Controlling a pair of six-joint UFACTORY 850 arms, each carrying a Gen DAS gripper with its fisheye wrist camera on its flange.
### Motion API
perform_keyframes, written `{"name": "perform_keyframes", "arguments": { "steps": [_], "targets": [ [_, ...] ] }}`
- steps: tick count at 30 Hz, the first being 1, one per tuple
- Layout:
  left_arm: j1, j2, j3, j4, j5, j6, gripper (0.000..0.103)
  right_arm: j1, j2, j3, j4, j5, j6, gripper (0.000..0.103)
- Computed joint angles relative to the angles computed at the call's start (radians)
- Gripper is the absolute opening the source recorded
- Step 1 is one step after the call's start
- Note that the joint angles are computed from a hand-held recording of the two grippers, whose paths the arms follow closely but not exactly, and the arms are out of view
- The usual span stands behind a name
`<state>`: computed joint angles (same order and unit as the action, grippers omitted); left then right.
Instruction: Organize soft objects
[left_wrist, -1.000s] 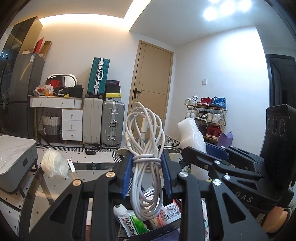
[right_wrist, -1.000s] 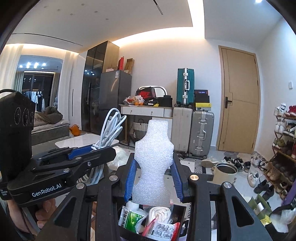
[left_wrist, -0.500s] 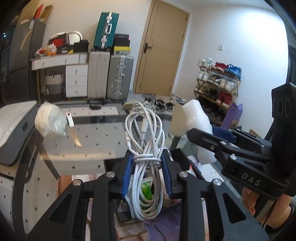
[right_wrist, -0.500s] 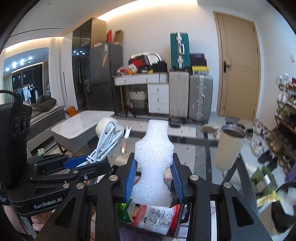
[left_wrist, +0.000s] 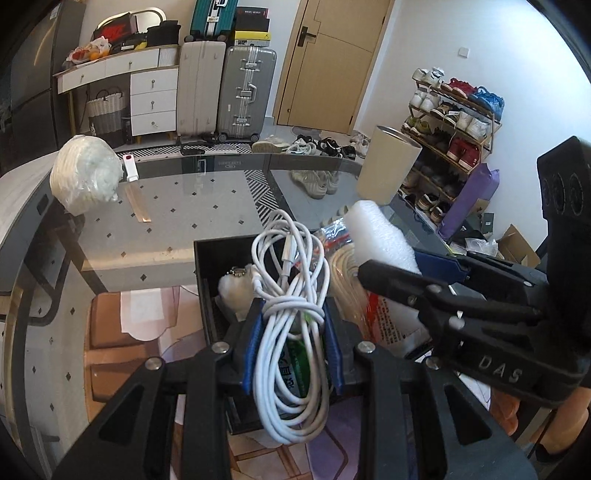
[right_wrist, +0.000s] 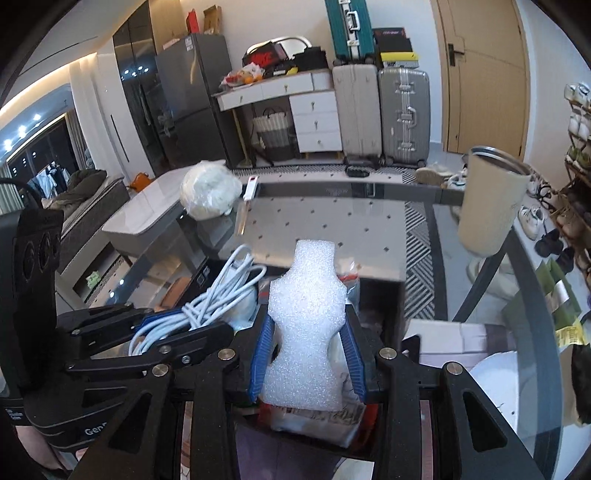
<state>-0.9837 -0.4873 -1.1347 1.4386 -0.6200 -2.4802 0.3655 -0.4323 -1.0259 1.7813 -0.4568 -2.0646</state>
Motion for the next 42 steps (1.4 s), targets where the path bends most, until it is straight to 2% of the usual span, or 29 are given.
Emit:
{"name": "perform_keyframes", "arguments": {
  "steps": [3,7,9,11,12,14,15,16,17,18,24,28,32,36,38,39,40,41,42],
  "targets": [
    [0.0,0.003,0.006,0.005,0.007,-0.011,0.028,0.005,-0.006,-0.004,0.001,0.019,-0.017,0.036],
    [0.004,0.005,0.008,0.001,0.016,-0.005,0.029,-0.002,-0.02,-0.023,-0.114,0.016,0.129,0.037],
    [-0.001,0.009,0.001,-0.035,-0.005,0.041,0.031,-0.002,-0.012,-0.021,-0.095,0.025,0.114,0.042],
    [-0.012,0.022,0.004,-0.037,-0.029,0.057,0.037,-0.003,0.013,0.002,-0.041,0.035,0.055,0.054],
    [-0.018,0.031,0.01,-0.025,-0.044,0.049,0.041,-0.009,0.026,0.013,-0.015,0.022,0.026,0.054],
    [-0.026,0.045,0.017,-0.011,-0.067,0.04,0.041,-0.016,0.042,0.023,-0.02,0.017,0.027,0.054],
    [-0.026,0.047,0.016,-0.016,-0.073,0.048,0.039,-0.02,0.049,0.027,-0.023,0.013,0.027,0.053],
    [-0.024,0.046,0.013,-0.023,-0.067,0.06,0.028,-0.023,0.054,0.031,-0.028,0.01,0.027,0.042],
    [-0.022,0.043,0.012,-0.026,-0.06,0.067,0.025,-0.021,0.054,0.029,-0.049,0.024,0.038,0.023],
    [-0.019,0.037,0.008,-0.04,-0.059,0.084,0.025,-0.019,0.052,0.029,-0.064,0.031,0.044,0.02],
    [-0.011,0.037,0.022,0.005,-0.031,0.031,0.025,-0.003,0.053,0.034,-0.098,0.043,0.043,0.012],
    [0.014,0.016,0.029,0.061,0.052,-0.035,0.027,0.008,0.031,0.025,-0.129,0.063,0.072,0.012],
    [0.002,-0.023,-0.018,-0.022,0.022,0.098,0.027,0.009,0.025,0.024,-0.115,0.065,0.048,0.012],
    [-0.002,-0.021,-0.014,-0.005,0.013,0.075,0.027,0.002,0.023,0.016,-0.149,0.049,0.086,0.012],
    [-0.01,-0.012,-0.007,0.001,-0.004,0.06,0.03,-0.006,0.035,0.022,-0.152,0.03,0.099,0.014],
    [-0.016,-0.008,-0.004,0.005,-0.019,0.057,0.039,-0.008,0.045,0.031,-0.131,0.027,0.071,0.016],
    [-0.026,0.0,0.002,0.013,-0.041,0.05,0.052,-0.011,0.059,0.047,-0.092,0.022,0.021,0.021],
    [-0.038,0.008,0.009,0.018,-0.07,0.044,0.053,-0.015,0.076,0.066,-0.049,0.014,-0.036,0.028],
    [-0.053,0.013,0.01,0.02,-0.108,0.039,0.053,-0.021,0.094,0.088,-0.002,0.0,-0.091,0.03]
  ]
}}
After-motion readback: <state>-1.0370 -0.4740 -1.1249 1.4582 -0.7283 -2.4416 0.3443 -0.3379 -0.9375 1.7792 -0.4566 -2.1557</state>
